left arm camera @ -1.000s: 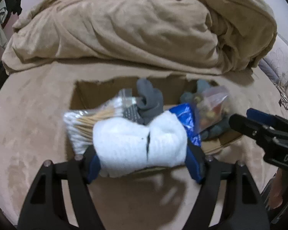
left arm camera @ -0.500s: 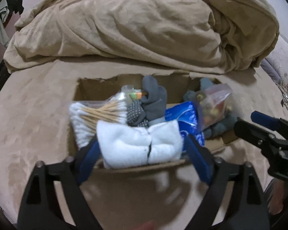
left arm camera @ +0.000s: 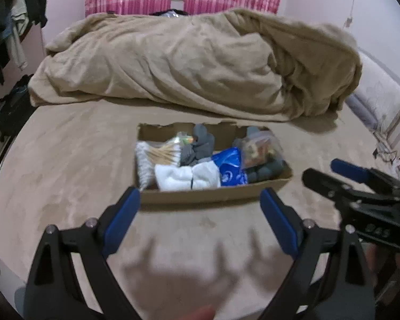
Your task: Organize objects
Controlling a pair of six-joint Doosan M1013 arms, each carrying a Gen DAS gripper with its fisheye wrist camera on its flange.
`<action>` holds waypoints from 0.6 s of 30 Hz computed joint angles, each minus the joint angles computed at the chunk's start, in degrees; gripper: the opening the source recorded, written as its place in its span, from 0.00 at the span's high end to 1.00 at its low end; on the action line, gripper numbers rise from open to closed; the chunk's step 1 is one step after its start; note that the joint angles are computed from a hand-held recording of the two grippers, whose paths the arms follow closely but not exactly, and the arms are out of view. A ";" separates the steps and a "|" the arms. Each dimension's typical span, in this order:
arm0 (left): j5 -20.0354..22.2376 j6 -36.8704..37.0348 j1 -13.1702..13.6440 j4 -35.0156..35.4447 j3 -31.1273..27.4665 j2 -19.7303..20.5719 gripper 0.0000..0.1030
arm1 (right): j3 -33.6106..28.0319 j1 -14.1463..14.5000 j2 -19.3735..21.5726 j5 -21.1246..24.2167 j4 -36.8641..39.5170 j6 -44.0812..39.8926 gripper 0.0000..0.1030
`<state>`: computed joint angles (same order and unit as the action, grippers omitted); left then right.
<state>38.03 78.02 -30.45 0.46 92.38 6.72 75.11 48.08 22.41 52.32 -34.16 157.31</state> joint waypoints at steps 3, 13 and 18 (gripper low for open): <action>-0.22 -1.58 -0.14 0.55 1.70 -2.79 0.10 | -0.26 1.08 -0.38 0.90 -0.41 -0.36 0.24; 1.07 -6.52 -1.74 3.79 6.60 -9.44 0.10 | 0.87 5.96 -2.98 3.55 -3.03 4.88 0.24; 1.17 -10.49 -2.31 7.90 8.15 -10.97 0.10 | 0.96 7.51 -3.47 5.16 -4.36 5.56 0.24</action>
<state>39.20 67.53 -32.76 8.37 100.53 -4.25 76.07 55.60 18.94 57.48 -38.51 162.87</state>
